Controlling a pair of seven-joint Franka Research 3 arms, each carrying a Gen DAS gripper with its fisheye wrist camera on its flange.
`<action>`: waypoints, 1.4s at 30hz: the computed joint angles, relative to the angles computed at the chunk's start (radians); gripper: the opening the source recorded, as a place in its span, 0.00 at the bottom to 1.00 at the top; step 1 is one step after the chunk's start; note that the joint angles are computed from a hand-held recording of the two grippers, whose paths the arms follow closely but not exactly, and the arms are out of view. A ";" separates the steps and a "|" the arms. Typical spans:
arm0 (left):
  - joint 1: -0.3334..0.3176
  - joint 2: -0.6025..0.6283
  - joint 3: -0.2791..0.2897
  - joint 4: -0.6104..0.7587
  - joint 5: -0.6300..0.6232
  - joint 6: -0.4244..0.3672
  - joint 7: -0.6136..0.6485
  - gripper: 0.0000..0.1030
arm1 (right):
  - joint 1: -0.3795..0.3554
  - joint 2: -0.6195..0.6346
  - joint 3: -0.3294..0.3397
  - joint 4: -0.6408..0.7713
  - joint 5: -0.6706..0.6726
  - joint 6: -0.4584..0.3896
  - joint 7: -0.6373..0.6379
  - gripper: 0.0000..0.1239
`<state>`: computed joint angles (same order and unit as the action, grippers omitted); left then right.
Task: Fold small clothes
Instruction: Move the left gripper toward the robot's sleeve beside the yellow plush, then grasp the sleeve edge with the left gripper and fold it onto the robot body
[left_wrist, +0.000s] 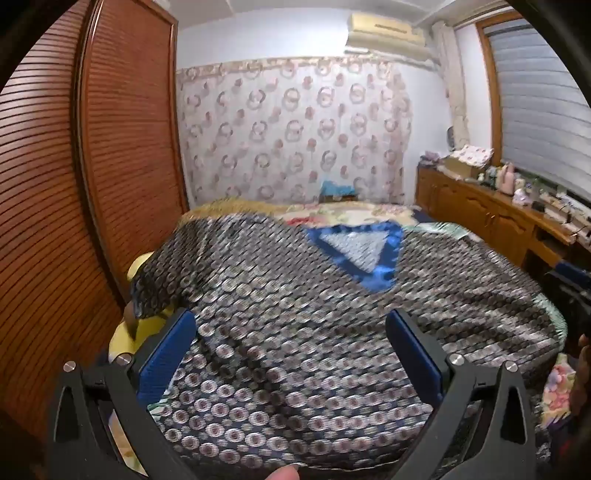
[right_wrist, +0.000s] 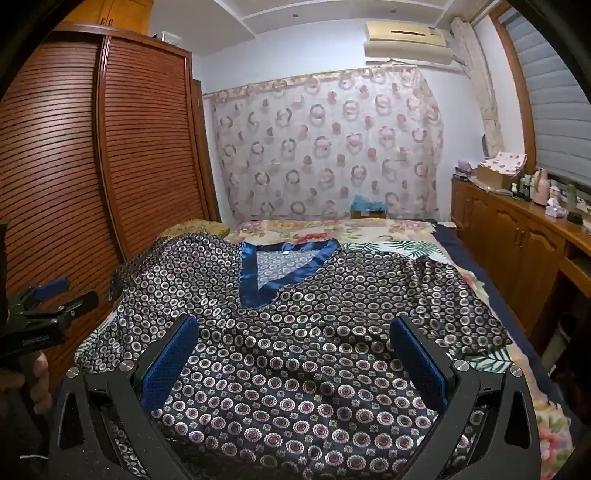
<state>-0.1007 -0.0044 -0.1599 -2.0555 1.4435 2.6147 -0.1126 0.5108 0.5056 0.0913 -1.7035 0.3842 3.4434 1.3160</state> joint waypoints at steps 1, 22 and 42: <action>0.004 0.004 0.004 -0.004 -0.004 -0.003 0.004 1.00 | -0.006 -0.002 0.007 -0.004 -0.009 0.005 -0.002 0.83; 0.171 -0.036 0.089 -0.121 -0.152 0.180 0.188 1.00 | -0.245 0.257 0.320 0.397 -0.190 -0.218 -0.142 0.83; 0.193 0.243 0.158 0.113 -0.710 0.129 0.876 0.68 | -0.014 0.598 0.101 1.025 -0.108 -0.460 -0.169 0.83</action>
<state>0.0921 0.2389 -0.0018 -1.9430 0.7335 2.7437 0.7632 0.4971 1.1034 0.1918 -0.6781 0.2766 2.9838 1.1467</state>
